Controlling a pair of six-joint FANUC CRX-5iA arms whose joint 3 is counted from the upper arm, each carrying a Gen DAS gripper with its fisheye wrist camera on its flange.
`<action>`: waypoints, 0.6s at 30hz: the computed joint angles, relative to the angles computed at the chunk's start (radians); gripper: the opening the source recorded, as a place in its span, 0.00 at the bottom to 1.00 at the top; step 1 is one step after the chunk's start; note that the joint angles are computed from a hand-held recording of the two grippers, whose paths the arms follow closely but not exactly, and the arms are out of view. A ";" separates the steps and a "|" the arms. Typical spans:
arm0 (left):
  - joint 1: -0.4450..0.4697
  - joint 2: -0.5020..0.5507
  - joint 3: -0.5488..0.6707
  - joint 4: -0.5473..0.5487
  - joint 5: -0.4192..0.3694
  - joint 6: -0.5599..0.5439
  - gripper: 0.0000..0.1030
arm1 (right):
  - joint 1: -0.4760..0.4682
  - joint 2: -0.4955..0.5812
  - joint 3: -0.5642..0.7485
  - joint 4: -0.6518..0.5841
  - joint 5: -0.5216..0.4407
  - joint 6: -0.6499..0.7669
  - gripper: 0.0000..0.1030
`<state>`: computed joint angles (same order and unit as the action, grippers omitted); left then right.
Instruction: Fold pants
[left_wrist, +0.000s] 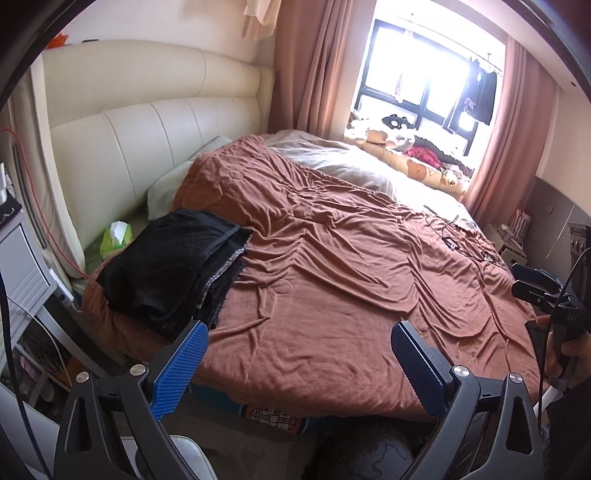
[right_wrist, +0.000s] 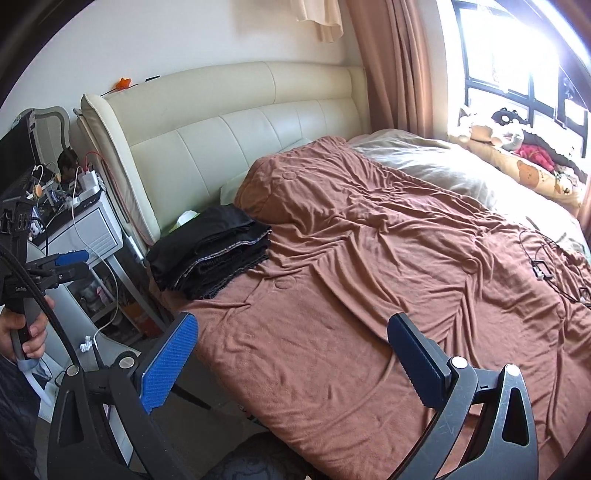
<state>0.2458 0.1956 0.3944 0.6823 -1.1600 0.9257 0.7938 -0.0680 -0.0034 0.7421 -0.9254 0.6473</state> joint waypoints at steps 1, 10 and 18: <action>0.000 -0.017 -0.019 0.003 0.006 -0.007 0.99 | 0.013 -0.021 -0.023 0.020 -0.010 -0.024 1.00; -0.047 -0.147 -0.166 0.042 0.042 -0.068 0.99 | 0.122 -0.194 -0.227 0.173 -0.099 -0.236 1.00; -0.107 -0.240 -0.291 0.076 0.072 -0.088 0.99 | 0.270 -0.266 -0.326 0.289 -0.291 -0.383 1.00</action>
<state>0.1387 -0.0449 0.1030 0.7583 -1.0883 0.8379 1.0633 -0.3337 -0.3289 1.0306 -1.2167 0.2646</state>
